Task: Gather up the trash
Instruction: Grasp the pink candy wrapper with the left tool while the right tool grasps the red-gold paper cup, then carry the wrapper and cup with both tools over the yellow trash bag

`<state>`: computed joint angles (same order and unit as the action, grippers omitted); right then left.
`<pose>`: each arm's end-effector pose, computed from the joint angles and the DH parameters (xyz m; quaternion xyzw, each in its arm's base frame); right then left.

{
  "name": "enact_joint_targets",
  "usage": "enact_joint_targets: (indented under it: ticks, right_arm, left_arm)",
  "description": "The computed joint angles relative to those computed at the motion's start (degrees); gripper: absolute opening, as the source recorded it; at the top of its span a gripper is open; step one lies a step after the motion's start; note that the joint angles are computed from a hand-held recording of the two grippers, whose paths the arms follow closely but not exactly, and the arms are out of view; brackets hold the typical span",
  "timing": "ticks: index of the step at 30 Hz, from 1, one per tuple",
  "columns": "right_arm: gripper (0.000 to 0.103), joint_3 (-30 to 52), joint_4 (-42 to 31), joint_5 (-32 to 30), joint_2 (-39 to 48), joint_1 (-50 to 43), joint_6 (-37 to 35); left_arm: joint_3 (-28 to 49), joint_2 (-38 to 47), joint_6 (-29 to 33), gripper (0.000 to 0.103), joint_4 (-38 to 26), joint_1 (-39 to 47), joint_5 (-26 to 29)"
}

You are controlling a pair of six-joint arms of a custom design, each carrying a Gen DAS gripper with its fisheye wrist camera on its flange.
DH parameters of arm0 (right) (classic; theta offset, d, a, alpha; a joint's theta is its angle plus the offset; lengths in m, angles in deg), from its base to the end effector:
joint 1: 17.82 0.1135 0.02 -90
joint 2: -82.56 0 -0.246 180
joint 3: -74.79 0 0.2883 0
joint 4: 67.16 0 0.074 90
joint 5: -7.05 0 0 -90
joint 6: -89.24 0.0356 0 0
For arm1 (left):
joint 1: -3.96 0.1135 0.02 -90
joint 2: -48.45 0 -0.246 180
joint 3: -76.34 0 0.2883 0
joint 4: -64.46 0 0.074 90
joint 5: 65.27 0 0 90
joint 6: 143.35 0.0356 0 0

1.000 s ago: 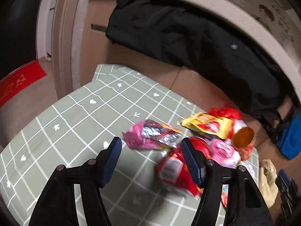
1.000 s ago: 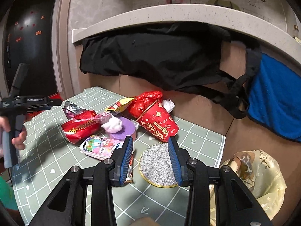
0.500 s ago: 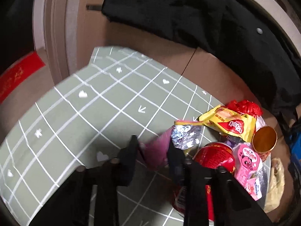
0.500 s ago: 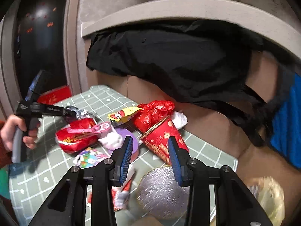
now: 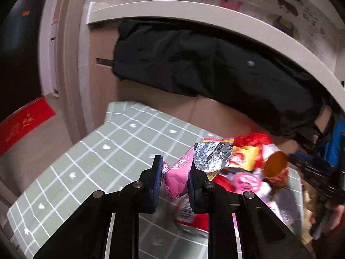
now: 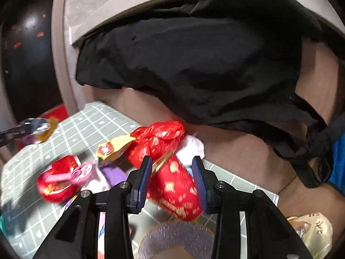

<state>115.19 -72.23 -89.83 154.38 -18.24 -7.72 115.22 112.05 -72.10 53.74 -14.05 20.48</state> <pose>0.2772 0.0022 0.1319 -0.0778 0.8883 0.0245 0.4519 0.2497 -0.0784 0.1498 -0.0227 0.8880 -0.1131 0.4451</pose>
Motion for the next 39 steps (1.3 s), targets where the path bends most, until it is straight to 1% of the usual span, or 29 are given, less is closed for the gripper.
enact_joint_targets:
  ticks: [2,4,5,6,8,11,13,15,18,20,21,22,24,25,27,29,31,34,39]
  right_arm:
    - [0.036,2.5,-0.6,4.0,3.0,2.5,0.6]
    - [0.032,6.0,-2.7,7.5,7.1,3.9,0.9]
    - [0.031,6.8,-3.6,7.8,7.9,3.8,0.7]
    - [0.028,7.6,-5.0,7.7,8.3,3.2,0.6]
    - [0.027,7.2,-8.6,6.4,6.1,1.1,0.7]
    - [0.026,3.1,-13.1,4.8,-1.7,-3.0,-0.7]
    - [0.024,0.9,-15.8,4.5,-5.7,-5.8,-1.3]
    - [0.024,0.2,-17.1,1.8,-6.4,-9.2,-1.4]
    - [0.023,0.5,-16.4,-0.1,-3.7,-11.5,-0.8]
    - [0.015,1.1,-14.1,0.1,-0.3,-11.1,-1.2]
    - [0.008,1.2,-12.9,-0.2,0.9,-11.1,-1.6]
    - [0.005,0.9,-11.7,-1.7,1.6,-11.6,-2.1]
    - [0.004,0.1,-10.0,-5.0,1.0,-11.9,-1.2]
    - [0.004,-0.9,-9.8,-7.3,-1.1,-12.3,-0.8]
    - [0.003,-3.2,-9.8,-8.5,-6.6,-11.9,-0.1]
    - [0.003,-4.6,-11.5,-9.9,-12.4,-11.8,0.2]
    - [0.003,-5.4,-14.8,-11.2,-19.0,-11.8,0.0]
    - [0.003,-5.4,-19.4,-13.0,-25.8,-13.0,-0.7]
    - [0.003,-4.8,-28.9,-17.6,-38.7,-19.6,-4.3]
  left_arm:
    - [0.0,-0.2,-0.3,0.022,-0.6,-1.2,0.6]
    - [-0.5,-1.3,-0.8,0.022,-1.0,-2.4,0.2]
    - [-0.9,-2.0,-1.1,0.022,-1.1,-3.2,-0.3]
    - [-1.5,-3.2,-1.2,0.022,-1.4,-3.9,-0.7]
    - [-2.9,-6.1,-1.5,0.022,-2.1,-5.9,-1.9]
    - [-3.7,-8.5,-2.8,0.022,-2.8,-7.8,-2.3]
    - [-3.9,-9.7,-3.8,0.022,-3.0,-9.6,-3.0]
    - [-3.6,-9.7,-4.6,0.022,-3.1,-11.5,-4.1]
    - [-2.9,-9.1,-5.8,0.022,-3.7,-13.7,-4.8]
    - [-2.4,-8.6,-6.4,0.022,-4.2,-15.7,-7.2]
    - [-2.2,-8.4,-6.7,0.022,-4.5,-16.5,-8.3]
    - [-1.8,-8.3,-7.2,0.022,-4.9,-17.3,-9.3]
    - [-1.2,-8.7,-7.2,0.022,-5.6,-19.6,-12.7]
    - [-1.1,-9.1,-7.1,0.022,-5.8,-20.8,-14.5]
    - [-0.1,-9.4,-5.9,0.022,-5.9,-23.5,-19.4]
    - [1.2,-9.4,-6.0,0.022,-6.8,-24.7,-21.8]
    - [2.7,-9.6,-6.8,0.022,-8.2,-25.5,-23.2]
    - [5.1,-9.4,-7.0,0.022,-9.3,-28.4,-26.7]
    - [10.7,-5.3,-5.5,0.022,-8.7,-36.1,-34.1]
